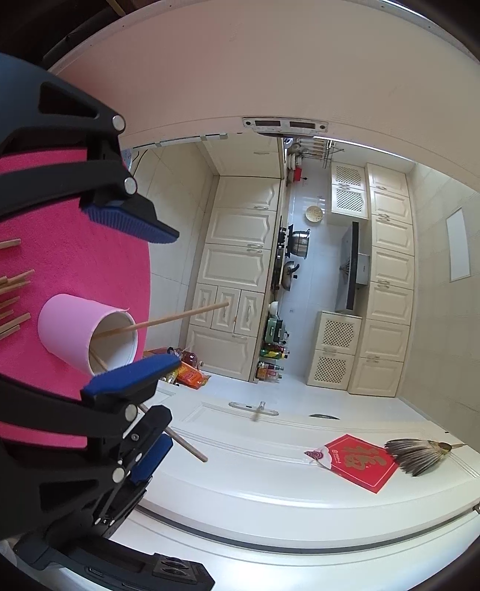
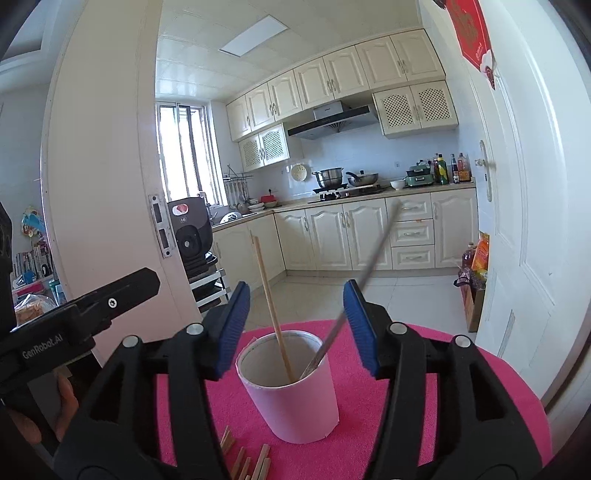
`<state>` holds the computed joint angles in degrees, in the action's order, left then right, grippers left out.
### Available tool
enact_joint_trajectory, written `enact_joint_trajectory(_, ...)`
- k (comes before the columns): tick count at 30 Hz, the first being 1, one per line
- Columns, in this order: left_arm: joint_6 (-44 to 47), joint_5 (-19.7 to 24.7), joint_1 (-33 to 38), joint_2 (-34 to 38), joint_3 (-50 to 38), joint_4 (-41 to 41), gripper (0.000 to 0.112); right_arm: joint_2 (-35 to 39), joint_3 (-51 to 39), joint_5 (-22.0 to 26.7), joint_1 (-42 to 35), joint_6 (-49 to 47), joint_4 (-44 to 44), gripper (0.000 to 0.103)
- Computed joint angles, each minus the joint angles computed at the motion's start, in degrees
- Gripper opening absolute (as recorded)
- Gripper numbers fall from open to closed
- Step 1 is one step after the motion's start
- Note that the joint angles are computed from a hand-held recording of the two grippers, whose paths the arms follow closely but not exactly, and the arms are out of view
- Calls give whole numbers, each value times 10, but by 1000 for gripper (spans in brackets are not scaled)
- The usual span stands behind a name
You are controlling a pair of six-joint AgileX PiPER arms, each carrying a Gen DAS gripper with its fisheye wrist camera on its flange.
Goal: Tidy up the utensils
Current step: 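Move both open tools back down to the chopstick pile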
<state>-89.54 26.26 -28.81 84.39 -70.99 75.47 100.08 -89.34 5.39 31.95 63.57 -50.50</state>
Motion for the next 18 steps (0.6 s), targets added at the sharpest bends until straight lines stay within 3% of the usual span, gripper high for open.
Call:
enact_joint_trajectory(12,59,86,-54,-81,41,-45,67,-84,71,51,29,177,-179,57)
enact_joint_trajectory(18,84,134,-87,-115,69,-76,67,-131,115,94,50,158,-165,58)
